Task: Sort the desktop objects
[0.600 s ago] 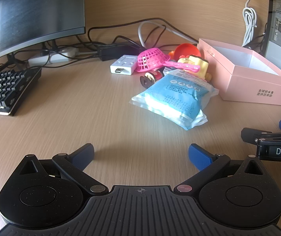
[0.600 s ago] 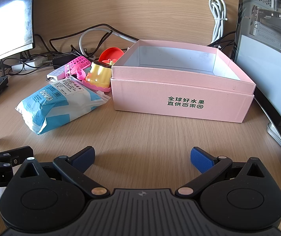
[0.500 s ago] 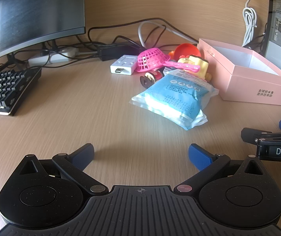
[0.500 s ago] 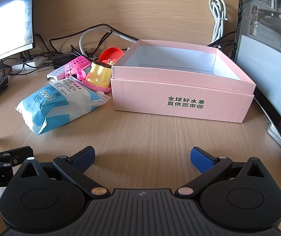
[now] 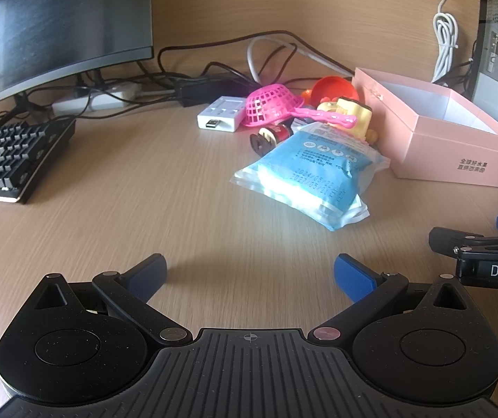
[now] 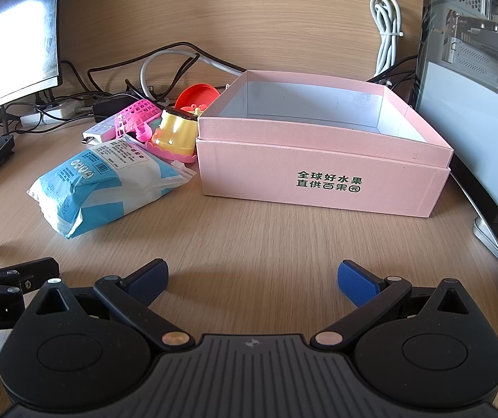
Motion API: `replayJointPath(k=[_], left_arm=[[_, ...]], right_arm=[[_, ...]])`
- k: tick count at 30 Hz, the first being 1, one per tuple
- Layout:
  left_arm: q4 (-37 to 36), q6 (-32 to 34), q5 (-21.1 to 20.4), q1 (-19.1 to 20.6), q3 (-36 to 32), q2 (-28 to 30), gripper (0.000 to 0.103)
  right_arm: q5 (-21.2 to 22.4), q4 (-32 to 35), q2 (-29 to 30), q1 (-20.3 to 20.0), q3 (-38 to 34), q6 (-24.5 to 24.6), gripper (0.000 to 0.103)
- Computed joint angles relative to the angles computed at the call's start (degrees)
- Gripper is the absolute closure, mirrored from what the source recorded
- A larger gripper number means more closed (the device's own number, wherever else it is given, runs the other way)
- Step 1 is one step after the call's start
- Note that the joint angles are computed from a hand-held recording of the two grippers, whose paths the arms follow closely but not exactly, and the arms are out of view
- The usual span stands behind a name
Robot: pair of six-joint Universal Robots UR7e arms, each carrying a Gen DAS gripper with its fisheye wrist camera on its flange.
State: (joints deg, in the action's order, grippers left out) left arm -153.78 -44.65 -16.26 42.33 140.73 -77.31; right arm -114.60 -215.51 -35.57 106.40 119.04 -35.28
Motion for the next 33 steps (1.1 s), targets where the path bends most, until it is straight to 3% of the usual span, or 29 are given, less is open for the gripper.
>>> replayJointPath(k=[17,27,33], left_arm=[[0.7,0.5,-0.9,0.5,-1.0,0.1,0.000],[-5.6,6.2,-2.0,1.1,-0.7,1.0,0.000],[-3.8,7.6,-4.2,1.0,-1.3,-0.5,0.000]], right_arm=[[0.1,0.0,-0.1,0.0,0.1,-0.1,0.000],[0.4,7.4,-3.5,-0.1,1.1,-0.7,0.000],[0.2,8.6,-4.1,0.0,1.4,-1.1,0.000]])
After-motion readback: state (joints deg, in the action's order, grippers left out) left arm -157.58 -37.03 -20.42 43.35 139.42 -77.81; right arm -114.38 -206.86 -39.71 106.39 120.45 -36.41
